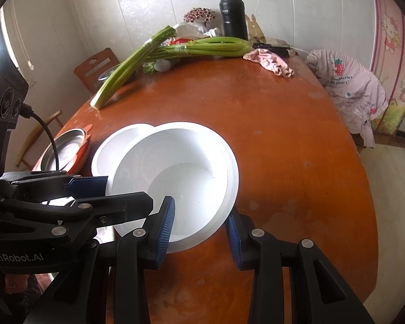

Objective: Organize plates and bowls
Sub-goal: 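Lift the white bowl with the left gripper over the steel bowl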

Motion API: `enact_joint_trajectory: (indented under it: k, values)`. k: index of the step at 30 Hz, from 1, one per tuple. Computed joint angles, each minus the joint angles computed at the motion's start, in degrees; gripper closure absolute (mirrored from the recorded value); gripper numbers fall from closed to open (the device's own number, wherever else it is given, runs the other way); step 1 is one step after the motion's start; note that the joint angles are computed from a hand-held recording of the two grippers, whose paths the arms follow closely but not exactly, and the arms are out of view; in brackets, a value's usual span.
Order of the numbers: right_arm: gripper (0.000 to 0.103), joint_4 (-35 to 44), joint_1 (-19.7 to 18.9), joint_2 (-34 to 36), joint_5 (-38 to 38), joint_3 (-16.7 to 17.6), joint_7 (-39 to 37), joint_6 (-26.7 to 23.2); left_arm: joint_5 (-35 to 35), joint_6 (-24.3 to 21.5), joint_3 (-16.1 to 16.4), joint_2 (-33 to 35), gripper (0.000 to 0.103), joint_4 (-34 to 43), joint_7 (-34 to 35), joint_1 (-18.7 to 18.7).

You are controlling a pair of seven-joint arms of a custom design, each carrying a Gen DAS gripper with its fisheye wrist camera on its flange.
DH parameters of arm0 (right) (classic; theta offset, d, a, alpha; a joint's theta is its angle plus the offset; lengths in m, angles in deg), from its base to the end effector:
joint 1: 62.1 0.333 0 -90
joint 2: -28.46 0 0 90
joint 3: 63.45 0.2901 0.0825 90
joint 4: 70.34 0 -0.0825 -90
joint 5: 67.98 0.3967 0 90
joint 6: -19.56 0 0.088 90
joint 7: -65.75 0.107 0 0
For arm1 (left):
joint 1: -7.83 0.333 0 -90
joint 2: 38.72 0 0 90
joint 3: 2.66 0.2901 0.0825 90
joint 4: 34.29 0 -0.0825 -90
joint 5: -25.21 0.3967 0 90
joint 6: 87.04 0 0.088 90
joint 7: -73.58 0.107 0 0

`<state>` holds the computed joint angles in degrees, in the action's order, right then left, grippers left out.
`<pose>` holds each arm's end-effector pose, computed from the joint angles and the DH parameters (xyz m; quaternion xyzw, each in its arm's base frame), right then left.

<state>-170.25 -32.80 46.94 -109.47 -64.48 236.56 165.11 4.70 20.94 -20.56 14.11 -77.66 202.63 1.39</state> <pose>0.5982 0.3320 0.4082 -0.5169 0.7837 -0.2259 0.2601 0.7531 -0.2418 0.4225 0.3199 -0.8943 0.3034 0.0763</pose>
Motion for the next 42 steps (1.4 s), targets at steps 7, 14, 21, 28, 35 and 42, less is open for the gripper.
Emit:
enact_joint_trajectory:
  k: [7,14,21,28,35,42]
  values:
    - [0.064,4.8,1.9,2.1,-0.7,0.4,-0.7,-2.9,-2.9,2.2,-0.5,-4.5,0.06,-6.2,3.1,3.7]
    - [0.064,10.9,4.2,5.5,-0.5,0.2,-2.9,-5.5,-5.8,4.5,-0.5,-8.5,0.06,-12.1,6.3,7.1]
    - [0.064,16.1,6.1,8.8,1.0,-0.3,-5.8,-6.4,-8.5,6.7,0.1,-12.6,0.059,-18.3,8.9,9.8]
    - [0.064,20.1,7.8,11.8,2.9,-1.0,-8.1,-6.9,-10.0,7.7,0.8,-14.6,0.059,-21.8,10.6,11.4]
    - [0.064,22.2,9.1,13.8,4.9,-1.4,-9.2,-7.3,-10.4,8.4,1.5,-16.0,0.059,-24.8,11.7,12.2]
    - [0.064,22.8,9.6,14.9,6.7,-1.5,-10.1,-6.9,-10.3,9.4,2.1,-17.6,0.059,-27.8,12.3,12.4]
